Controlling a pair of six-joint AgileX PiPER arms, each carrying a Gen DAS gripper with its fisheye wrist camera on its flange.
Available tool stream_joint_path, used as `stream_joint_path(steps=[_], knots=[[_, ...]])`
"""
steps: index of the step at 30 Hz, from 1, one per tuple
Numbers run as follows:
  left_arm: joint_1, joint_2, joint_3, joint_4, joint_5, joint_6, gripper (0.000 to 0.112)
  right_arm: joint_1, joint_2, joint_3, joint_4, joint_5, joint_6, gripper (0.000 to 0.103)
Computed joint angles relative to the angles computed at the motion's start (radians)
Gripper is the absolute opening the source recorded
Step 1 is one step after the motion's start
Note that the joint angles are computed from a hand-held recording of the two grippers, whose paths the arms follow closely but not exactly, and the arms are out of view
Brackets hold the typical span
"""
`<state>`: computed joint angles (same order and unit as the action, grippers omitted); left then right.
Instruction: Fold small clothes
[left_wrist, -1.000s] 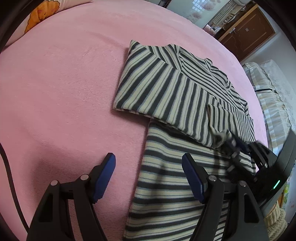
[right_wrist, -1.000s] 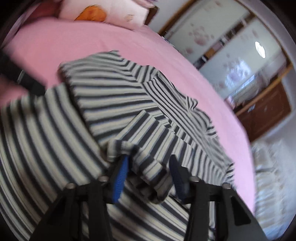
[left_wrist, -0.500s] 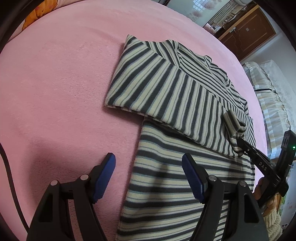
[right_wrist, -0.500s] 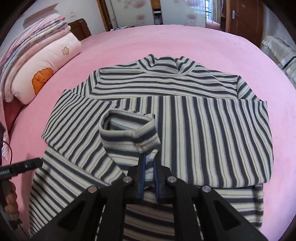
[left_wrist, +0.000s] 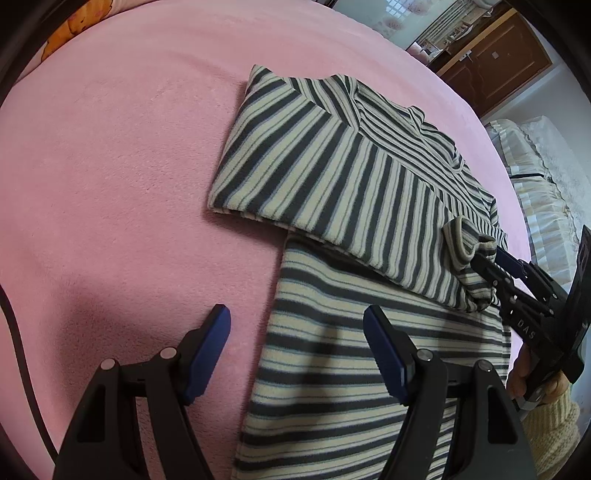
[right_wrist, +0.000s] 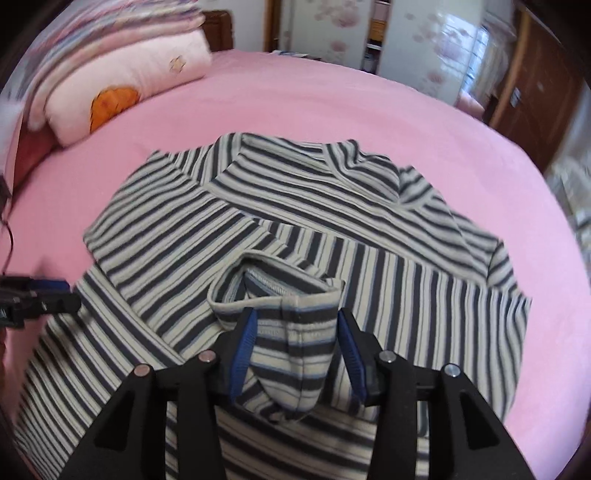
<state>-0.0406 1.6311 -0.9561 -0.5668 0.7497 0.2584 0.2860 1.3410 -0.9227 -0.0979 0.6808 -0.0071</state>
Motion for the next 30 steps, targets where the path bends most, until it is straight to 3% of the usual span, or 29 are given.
stream_joint_path(steps=[6, 11, 13, 14, 19, 23, 26, 30], knots=[[0.008, -0.001, 0.004, -0.016, 0.002, 0.018, 0.073, 0.1, 0.009, -0.026, -0.208, 0.053, 0.047, 0.045], [0.012, 0.006, 0.001, -0.023, 0.004, 0.016, 0.073, 0.129, 0.063, -0.076, -0.22, 0.108, 0.011, 0.043], [0.013, 0.007, -0.002, -0.023, 0.007, 0.017, 0.073, 0.14, 0.081, -0.09, -0.25, 0.127, 0.041, 0.01], [0.013, 0.008, -0.006, -0.021, 0.01, 0.018, 0.073, 0.13, 0.081, -0.096, -0.234, 0.135, 0.035, 0.009], [0.024, 0.009, -0.023, -0.05, 0.016, 0.06, 0.073, 0.015, -0.018, -0.084, -0.133, 0.094, 0.0, 0.009], [0.017, 0.002, -0.024, -0.067, -0.006, 0.077, 0.073, -0.159, -0.116, -0.082, -0.027, 0.052, -0.045, 0.009], [-0.026, 0.01, -0.026, 0.018, -0.053, -0.016, 0.073, -0.318, -0.159, -0.067, 0.101, 0.005, -0.133, 0.009], [-0.09, 0.048, -0.04, 0.147, -0.108, -0.17, 0.073, -0.488, -0.156, -0.038, 0.139, -0.073, -0.108, 0.009]])
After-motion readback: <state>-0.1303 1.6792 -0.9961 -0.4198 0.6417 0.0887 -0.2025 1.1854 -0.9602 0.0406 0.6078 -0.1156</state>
